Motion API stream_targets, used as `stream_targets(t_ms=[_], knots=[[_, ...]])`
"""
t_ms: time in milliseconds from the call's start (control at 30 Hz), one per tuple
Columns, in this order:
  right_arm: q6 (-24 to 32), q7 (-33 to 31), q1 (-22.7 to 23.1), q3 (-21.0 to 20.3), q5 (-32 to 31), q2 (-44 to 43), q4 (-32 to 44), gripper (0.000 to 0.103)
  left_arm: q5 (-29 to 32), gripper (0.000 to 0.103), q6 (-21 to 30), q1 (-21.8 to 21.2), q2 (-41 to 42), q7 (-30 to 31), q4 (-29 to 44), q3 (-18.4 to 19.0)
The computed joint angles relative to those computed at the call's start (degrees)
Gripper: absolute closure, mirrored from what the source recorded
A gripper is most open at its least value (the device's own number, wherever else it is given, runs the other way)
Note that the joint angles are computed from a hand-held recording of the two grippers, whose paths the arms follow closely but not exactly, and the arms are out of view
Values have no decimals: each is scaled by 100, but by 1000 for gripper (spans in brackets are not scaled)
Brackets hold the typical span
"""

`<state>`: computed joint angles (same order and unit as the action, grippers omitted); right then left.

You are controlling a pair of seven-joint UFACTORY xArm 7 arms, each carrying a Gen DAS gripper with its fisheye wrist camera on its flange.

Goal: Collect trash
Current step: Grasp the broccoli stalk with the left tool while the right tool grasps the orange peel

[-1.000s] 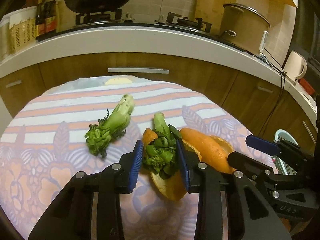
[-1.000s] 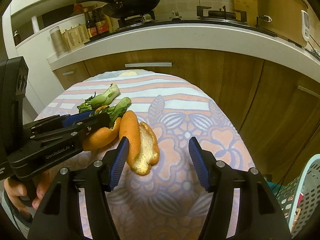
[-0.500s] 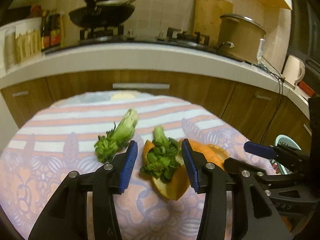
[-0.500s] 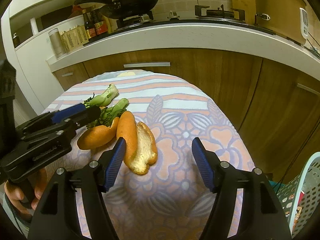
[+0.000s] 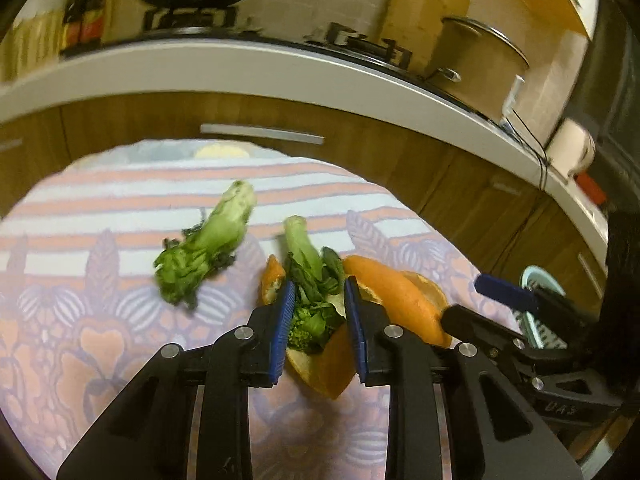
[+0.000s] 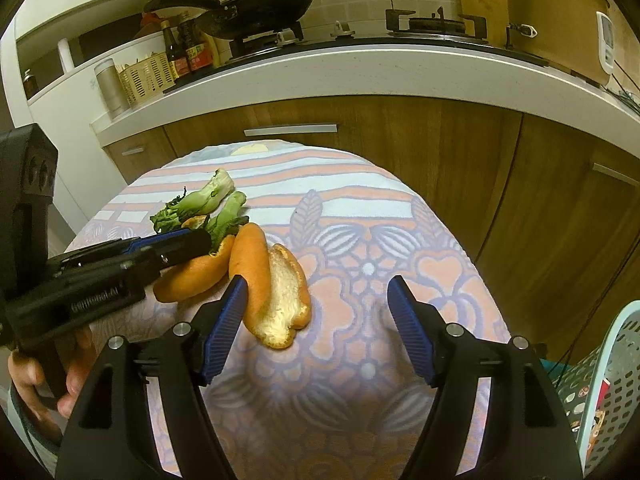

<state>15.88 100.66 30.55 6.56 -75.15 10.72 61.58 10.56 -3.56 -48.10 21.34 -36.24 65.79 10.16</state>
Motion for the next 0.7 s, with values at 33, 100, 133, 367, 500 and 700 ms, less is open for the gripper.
stream_targets(t_ms=[33, 100, 133, 367, 500, 700], knots=[[5, -5, 3, 2, 5, 5, 7, 35, -6, 78, 66, -111, 18, -65, 25, 126], [-9, 4, 1, -3, 4, 4, 2, 34, 186, 74, 322, -563, 95, -290, 148, 601], [4, 6, 6, -2, 4, 5, 7, 34, 319, 70, 449, -669, 128, -382, 221, 716], [-8, 41, 5, -8, -8, 6, 9, 34, 1038, 66, 995, -835, 222, -883, 499, 882], [-78, 199, -5, -25, -176, -24, -14, 34, 1540, 86, 1000, -996, 189, -1440, 457, 1120], [-295, 443, -94, 38, -645, -50, -1, 33, 2771, 88, 483, -1862, -257, -2923, -49, 2180]])
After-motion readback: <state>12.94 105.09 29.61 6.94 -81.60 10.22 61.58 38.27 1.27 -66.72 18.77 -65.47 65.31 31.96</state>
